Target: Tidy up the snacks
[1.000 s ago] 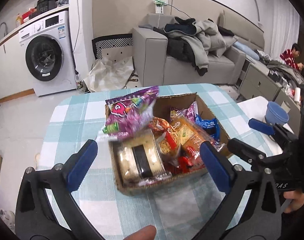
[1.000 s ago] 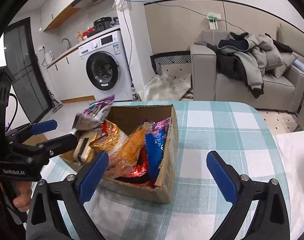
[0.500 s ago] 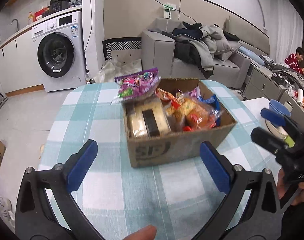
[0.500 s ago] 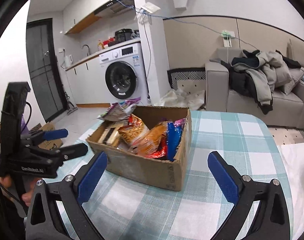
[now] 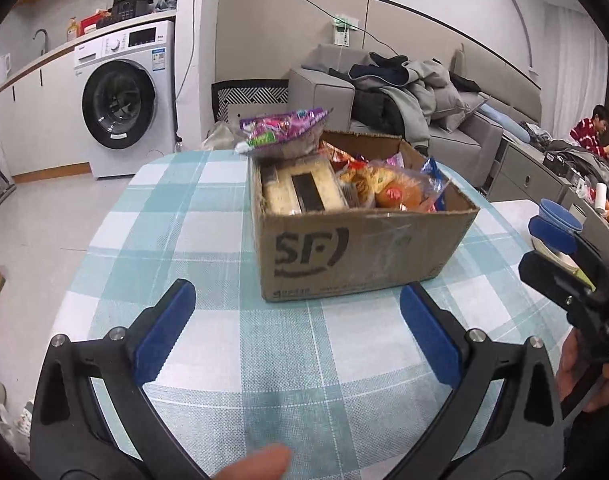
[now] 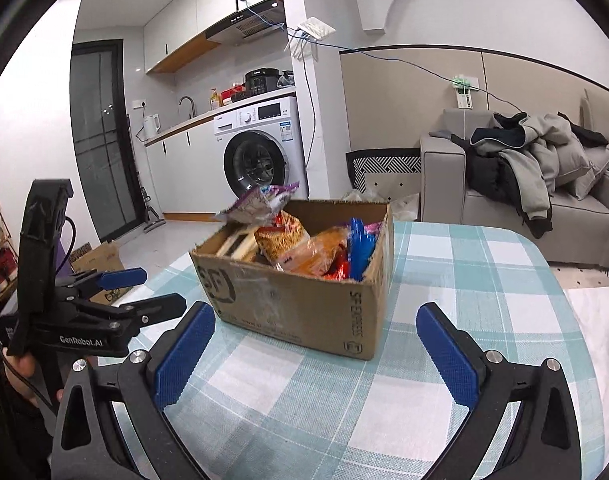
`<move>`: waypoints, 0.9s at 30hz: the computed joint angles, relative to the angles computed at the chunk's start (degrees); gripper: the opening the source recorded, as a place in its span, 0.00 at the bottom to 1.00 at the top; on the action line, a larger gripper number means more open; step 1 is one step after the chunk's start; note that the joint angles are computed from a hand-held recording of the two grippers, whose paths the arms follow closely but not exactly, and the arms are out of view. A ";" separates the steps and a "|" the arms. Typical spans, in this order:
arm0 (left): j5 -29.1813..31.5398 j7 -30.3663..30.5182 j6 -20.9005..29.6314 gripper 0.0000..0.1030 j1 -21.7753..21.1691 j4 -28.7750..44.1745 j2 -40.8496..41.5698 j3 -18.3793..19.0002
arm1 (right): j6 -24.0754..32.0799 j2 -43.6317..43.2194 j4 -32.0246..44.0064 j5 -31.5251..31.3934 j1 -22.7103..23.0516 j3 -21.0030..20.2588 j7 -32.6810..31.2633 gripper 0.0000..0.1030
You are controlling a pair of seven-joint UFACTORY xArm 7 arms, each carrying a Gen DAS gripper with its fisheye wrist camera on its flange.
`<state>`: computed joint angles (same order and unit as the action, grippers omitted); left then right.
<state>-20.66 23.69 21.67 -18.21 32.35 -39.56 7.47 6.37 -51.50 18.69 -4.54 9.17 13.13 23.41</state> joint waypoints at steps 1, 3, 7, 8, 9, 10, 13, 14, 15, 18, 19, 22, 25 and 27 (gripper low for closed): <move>-0.27 0.19 -0.96 0.99 -0.33 -0.28 0.33 0.16 | -0.80 0.32 -0.46 0.02 -0.18 0.24 0.25 1.00; -1.00 0.96 -3.76 0.99 -1.33 -1.51 0.67 0.84 | -2.73 0.67 -1.35 -0.12 -1.18 1.34 1.07 1.00; -1.68 2.14 -7.75 0.99 -3.23 -3.00 1.56 2.77 | -6.68 0.82 -2.51 -0.79 -3.07 3.33 2.10 1.00; -1.65 2.37 -8.09 0.99 -3.52 -3.01 1.78 3.13 | -7.59 0.74 -2.75 -0.98 -3.76 4.01 2.34 1.00; -1.63 2.47 -9.15 0.99 -3.60 -3.37 1.77 3.20 | -8.20 0.54 -2.97 -1.09 -4.05 4.29 2.46 1.00; -1.73 2.65 -10.70 0.99 -3.97 -3.99 1.54 3.43 | -9.04 0.47 -3.32 -1.20 -4.18 4.39 2.46 1.00; -1.91 3.52 -13.95 0.99 -6.60 -5.80 0.10 5.50 | -9.91 0.29 -4.13 -1.22 -4.39 4.60 2.56 1.00; -1.72 3.52 -14.54 0.99 -7.19 -6.10 -0.06 5.90 | -9.86 0.29 -4.26 -1.17 -4.38 4.54 2.59 1.00; -1.30 3.38 -14.93 0.99 -7.37 -6.29 -0.01 5.97 | -9.79 0.32 -4.26 -1.08 -4.36 4.42 2.66 1.00; 0.82 2.33 -17.19 0.99 -6.19 -7.46 0.05 4.56 | -10.25 -0.28 -4.62 -0.92 -4.70 4.40 2.88 1.00; 1.49 2.12 -17.96 0.99 -6.30 -7.80 -0.05 4.56 | -10.56 -0.47 -4.71 -0.83 -5.30 4.88 3.18 1.00; 3.26 0.93 -19.24 0.99 -6.54 -8.66 -0.59 4.49 | -10.82 -0.96 -4.89 -0.89 -5.84 5.68 3.54 1.00; 4.87 -0.77 -19.56 0.99 -5.90 -8.83 -0.45 4.01 | -10.81 -0.86 -4.77 -1.26 -5.97 6.07 3.40 1.00; 5.71 -1.84 -19.25 0.99 -5.45 -9.14 -0.96 3.70 | -10.85 -0.83 -4.79 -1.48 -5.96 6.28 3.29 1.00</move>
<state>-14.95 21.85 2.42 -23.65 23.21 -40.52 11.17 -4.48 -52.33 13.90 -6.01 3.21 19.41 26.70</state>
